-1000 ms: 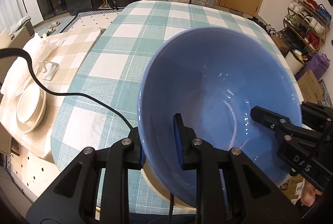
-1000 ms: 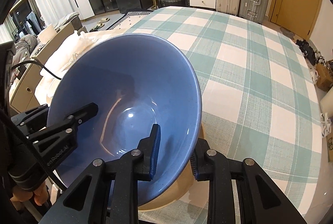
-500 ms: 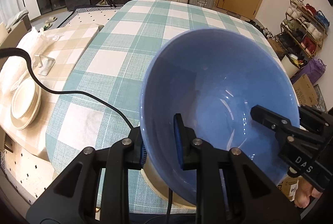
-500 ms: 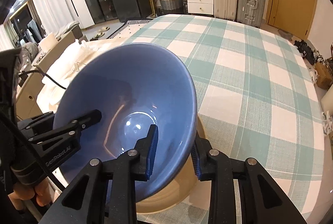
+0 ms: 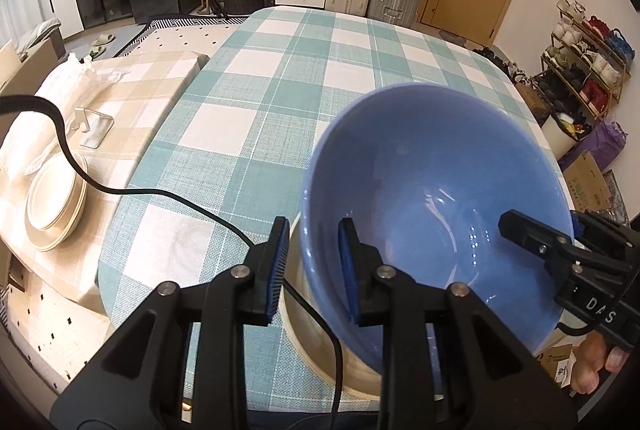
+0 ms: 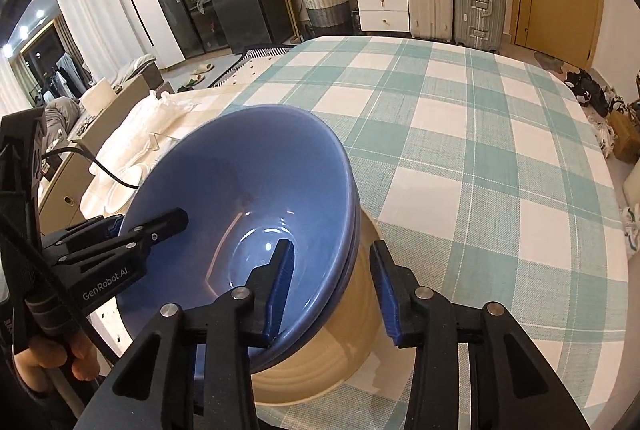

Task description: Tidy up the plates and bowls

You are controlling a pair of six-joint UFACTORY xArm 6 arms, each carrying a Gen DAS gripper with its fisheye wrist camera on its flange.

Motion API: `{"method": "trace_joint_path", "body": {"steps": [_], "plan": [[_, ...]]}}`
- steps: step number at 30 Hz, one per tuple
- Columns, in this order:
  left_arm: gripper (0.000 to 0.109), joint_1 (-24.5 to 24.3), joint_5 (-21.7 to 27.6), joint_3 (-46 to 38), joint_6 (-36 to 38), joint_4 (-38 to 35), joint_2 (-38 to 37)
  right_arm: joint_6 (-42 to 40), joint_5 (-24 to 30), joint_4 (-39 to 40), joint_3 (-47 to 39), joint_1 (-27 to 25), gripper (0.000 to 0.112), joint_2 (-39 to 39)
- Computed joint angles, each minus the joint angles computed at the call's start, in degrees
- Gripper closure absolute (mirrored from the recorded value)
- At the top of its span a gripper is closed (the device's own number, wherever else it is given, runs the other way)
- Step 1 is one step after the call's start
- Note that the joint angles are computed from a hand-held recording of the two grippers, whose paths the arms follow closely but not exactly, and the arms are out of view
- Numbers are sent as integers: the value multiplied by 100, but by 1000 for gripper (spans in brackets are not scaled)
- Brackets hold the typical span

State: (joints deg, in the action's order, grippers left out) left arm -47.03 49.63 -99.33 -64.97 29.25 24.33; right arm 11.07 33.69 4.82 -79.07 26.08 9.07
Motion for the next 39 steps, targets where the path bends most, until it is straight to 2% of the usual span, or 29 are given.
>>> {"method": "trace_joint_path", "body": {"steps": [7, 13, 21, 24, 27, 29, 34, 37, 39], "plan": [[77, -52, -122, 358, -281, 400, -243, -249, -367, 147, 366, 14, 72, -259], [72, -17, -289, 577, -387, 462, -389, -278, -527, 259, 521, -42, 70, -404], [57, -24, -391, 1049, -759, 901, -808, -261, -835, 343, 917, -144, 65, -758], [53, -25, -444, 1295, -827, 1038, -1041, -313, -1154, 401, 1202, -142, 63, -976], [50, -39, -465, 1541, -949, 1236, -1283, -549, -1332, 540, 1470, -131, 54, -1221], [49, -57, -434, 1727, -1071, 1379, -1481, -634, -1444, 599, 1623, -127, 43, -1366], [46, -27, -634, 2107, -1093, 1420, -1842, -679, -1574, 688, 1842, -133, 37, -1622], [36, -62, -691, 2267, -1177, 1580, -2000, -578, -1630, 460, 1972, -109, 30, -1787], [34, -114, -709, 2382, -1255, 1776, -2123, -431, -1703, 211, 2076, -94, 27, -1894]]}}
